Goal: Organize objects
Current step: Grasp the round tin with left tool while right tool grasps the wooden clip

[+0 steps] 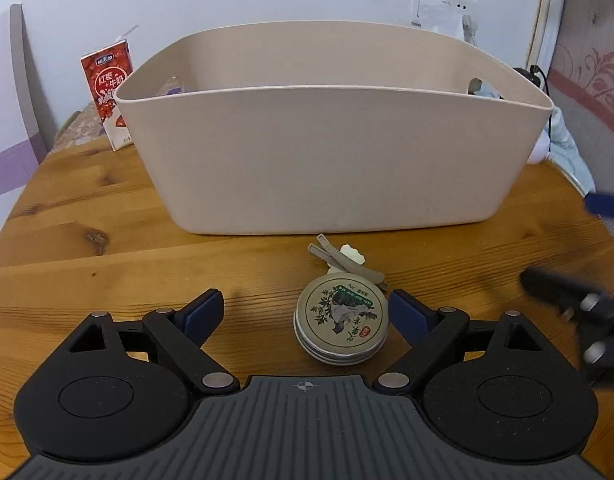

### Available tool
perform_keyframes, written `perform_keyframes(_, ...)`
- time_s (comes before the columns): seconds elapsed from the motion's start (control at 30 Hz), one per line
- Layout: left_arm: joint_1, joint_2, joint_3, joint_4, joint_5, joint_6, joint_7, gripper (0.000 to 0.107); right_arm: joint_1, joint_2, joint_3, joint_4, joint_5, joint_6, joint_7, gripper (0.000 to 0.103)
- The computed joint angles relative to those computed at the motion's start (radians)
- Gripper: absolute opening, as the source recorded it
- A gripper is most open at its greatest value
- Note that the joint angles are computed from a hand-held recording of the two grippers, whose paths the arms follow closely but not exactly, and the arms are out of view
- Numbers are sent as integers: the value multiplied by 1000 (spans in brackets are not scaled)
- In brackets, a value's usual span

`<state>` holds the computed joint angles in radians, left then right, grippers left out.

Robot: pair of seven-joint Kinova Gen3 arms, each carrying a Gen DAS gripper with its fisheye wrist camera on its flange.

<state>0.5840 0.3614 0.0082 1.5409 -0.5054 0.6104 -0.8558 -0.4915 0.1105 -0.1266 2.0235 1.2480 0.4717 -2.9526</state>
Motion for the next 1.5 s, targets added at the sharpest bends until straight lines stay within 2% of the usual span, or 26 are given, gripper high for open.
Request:
perform_keyframes(0.1,-19,-8,6,19,15,-27,-15,92,34,24,-23,-11,-46,-33,39,100)
perform_keyframes(0.17,-13,-10,-7,20,14,-20,5,92,3,37,13,-19,-87,-50,73,100)
perform_keyframes(0.27,13,-7,-39,19,-38,-1,66,92,-17,58,29,-30,-98,-54,85,100)
perform_keyframes(0.4,-17,-19,-32,37,-40,-9,82,92,-38,79,48,-42,-124,-66,109,100)
perform_keyframes(0.5,-4,-18,-54,43,-90,-2,129,92,-46,91,66,-51,-135,-95,119,100)
perform_keyframes(0.63,-54,-16,-32,36,-57,-7,115,92,-66,117,84,-82,-166,-117,157,99)
perform_keyframes(0.8,-82,-30,-8,50,-14,-48,86,91,-128,157,131,-108,-79,-136,74,96)
perform_keyframes(0.9,-78,-4,-1,17,-2,-4,48,91,-136,186,142,-135,-92,-150,83,89)
perform_keyframes(0.93,-85,3,4,11,13,1,29,86,-137,194,145,-143,-103,-154,95,86)
perform_keyframes(0.97,-93,9,10,6,28,7,14,76,-137,201,150,-151,-118,-162,108,81)
perform_keyframes(1.03,-72,15,-16,11,11,-1,22,71,-141,211,174,-154,-134,-202,120,76)
perform_keyframes(1.1,-62,14,-30,15,2,-10,40,63,-137,212,197,-147,-155,-263,129,64)
perform_keyframes(1.13,-60,13,-33,16,-2,-12,44,56,-147,211,216,-142,-152,-287,130,48)
perform_keyframes(1.17,-68,14,-29,12,7,-9,37,56,-163,210,241,-137,-146,-310,127,34)
perform_keyframes(1.23,-72,10,-27,17,13,-11,30,55,-213,209,292,-130,-138,-331,124,17)
perform_keyframes(1.3,-68,7,-30,19,10,-5,33,55,-246,211,317,-132,-149,-318,149,15)
perform_keyframes(1.5,-46,-24,-36,61,-21,-3,83,55,-275,174,318,-105,-266,-293,275,15)
